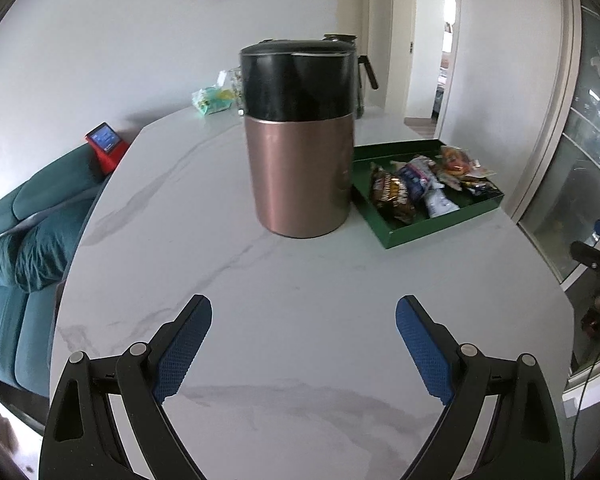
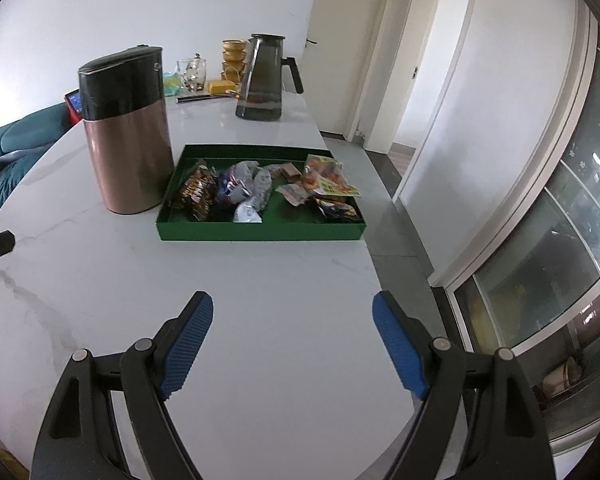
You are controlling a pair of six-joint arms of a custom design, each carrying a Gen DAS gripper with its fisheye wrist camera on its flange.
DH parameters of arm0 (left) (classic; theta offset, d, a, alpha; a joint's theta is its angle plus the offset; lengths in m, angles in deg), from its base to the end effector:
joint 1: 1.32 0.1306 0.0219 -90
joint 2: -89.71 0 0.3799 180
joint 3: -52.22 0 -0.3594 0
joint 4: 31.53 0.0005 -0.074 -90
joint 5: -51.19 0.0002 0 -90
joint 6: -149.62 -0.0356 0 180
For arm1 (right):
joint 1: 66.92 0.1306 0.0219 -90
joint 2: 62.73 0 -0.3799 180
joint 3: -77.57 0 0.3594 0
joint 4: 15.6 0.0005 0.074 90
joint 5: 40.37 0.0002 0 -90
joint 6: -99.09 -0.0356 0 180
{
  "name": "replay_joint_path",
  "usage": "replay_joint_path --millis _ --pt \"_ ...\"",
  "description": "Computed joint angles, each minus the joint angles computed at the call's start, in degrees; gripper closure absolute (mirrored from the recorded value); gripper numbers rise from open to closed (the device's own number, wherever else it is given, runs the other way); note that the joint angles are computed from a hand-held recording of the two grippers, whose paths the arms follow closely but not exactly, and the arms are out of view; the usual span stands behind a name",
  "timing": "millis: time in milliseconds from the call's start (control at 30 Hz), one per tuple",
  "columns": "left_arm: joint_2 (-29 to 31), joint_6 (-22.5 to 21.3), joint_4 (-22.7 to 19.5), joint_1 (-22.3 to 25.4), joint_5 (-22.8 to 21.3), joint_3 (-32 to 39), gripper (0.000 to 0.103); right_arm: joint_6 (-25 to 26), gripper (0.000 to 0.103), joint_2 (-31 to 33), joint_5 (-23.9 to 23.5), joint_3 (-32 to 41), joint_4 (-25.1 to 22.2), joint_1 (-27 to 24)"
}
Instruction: Organize snacks
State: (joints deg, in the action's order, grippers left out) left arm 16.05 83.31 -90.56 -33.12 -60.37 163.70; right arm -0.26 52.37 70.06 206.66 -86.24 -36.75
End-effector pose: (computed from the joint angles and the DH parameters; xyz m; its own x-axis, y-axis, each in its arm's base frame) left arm 0.4738 -0.2790 0.4407 -0.7517 0.0264 -0.6590 0.0044 0.9994 0.0351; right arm 0.5171 0.2857 0.4717 -0.7621 -0.2669 -0.5898 -0.1837 0.9628 -0.1984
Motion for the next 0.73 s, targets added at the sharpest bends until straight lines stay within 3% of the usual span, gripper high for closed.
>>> replay_joint_path --millis 733 --pt "0.1 0.53 -0.91 2.16 1.38 -1.38 0.012 -0.16 0.0 1.7 -0.86 1.06 -0.74 -0.28"
